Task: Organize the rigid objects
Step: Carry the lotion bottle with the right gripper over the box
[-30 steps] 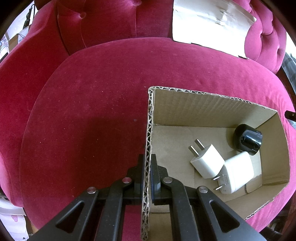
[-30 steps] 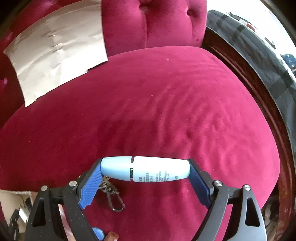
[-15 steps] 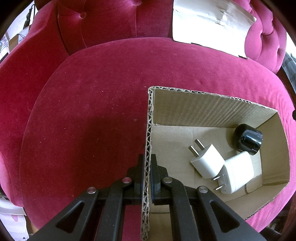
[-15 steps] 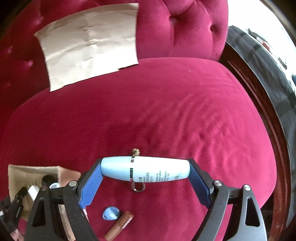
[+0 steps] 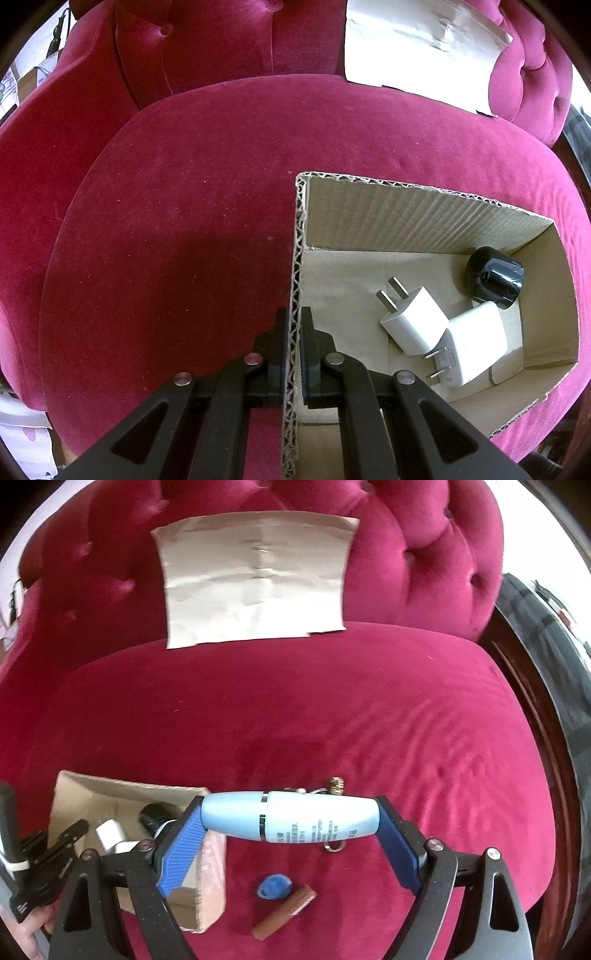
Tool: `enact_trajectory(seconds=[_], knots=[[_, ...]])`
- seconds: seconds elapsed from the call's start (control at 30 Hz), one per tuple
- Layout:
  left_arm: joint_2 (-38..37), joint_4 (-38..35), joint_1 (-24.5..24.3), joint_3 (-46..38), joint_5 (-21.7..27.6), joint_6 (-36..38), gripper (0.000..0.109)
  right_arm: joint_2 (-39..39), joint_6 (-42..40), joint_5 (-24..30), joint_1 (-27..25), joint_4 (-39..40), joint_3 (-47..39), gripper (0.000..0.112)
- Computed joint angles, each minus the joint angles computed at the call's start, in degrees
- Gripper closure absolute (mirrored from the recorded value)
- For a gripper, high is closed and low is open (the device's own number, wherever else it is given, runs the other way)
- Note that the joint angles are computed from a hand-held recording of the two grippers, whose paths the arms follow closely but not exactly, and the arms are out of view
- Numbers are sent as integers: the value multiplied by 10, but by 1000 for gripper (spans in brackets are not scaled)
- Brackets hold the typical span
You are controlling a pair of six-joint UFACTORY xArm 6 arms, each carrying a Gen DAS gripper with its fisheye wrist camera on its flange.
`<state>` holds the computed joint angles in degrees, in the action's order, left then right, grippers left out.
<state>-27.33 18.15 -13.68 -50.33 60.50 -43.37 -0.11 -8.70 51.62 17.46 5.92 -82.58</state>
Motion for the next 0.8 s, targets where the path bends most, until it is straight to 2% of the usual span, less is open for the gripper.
enact_trajectory(seconds=[0.8], knots=[[2,4,-4,0,-1,-6,104,-24,-61,-34,78,60,53,22]])
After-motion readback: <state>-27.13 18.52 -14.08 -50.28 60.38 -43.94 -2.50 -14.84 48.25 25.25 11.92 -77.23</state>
